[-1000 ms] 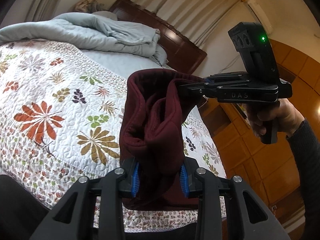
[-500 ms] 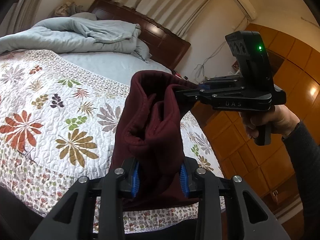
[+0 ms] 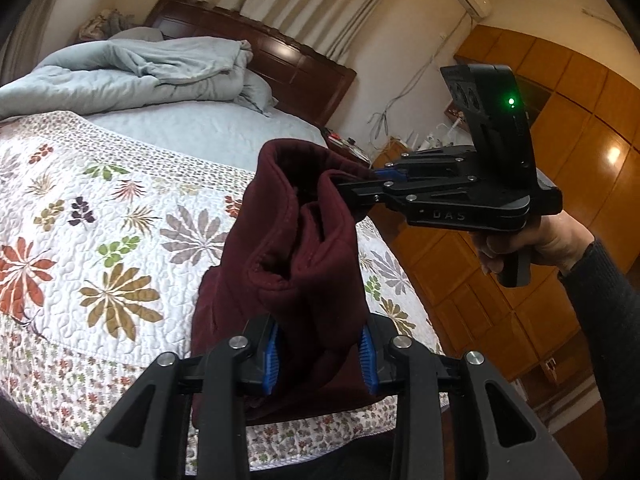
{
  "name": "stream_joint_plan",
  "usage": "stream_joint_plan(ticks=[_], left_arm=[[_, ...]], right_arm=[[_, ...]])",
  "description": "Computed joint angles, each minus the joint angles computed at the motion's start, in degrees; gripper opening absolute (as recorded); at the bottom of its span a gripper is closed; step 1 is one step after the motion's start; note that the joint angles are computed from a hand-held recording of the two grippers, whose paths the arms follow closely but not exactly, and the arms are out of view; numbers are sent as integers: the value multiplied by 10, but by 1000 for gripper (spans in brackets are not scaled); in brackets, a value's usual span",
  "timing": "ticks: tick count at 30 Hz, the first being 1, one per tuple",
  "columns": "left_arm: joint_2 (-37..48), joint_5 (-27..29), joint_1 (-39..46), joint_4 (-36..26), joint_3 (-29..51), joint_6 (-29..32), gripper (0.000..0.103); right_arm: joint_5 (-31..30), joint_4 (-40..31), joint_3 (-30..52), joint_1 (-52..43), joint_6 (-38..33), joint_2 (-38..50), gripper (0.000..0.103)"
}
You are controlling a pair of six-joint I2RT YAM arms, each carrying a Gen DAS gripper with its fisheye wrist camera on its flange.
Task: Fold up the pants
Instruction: 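Lift the pants with both grippers and fold them over onto themselves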
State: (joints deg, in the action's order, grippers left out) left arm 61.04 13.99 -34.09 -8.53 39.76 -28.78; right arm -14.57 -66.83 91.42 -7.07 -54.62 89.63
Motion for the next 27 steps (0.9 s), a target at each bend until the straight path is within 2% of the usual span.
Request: stream_joint_plan(ticks=[13,27], left_arm=[[81,-29,-77,45,28,-10,32],[224,-57,-169,105,75,-23,32]], right_arm=[[-19,43,-66,-91,-78,-24,14],[-62,83,-127,-217,-146,12,13]])
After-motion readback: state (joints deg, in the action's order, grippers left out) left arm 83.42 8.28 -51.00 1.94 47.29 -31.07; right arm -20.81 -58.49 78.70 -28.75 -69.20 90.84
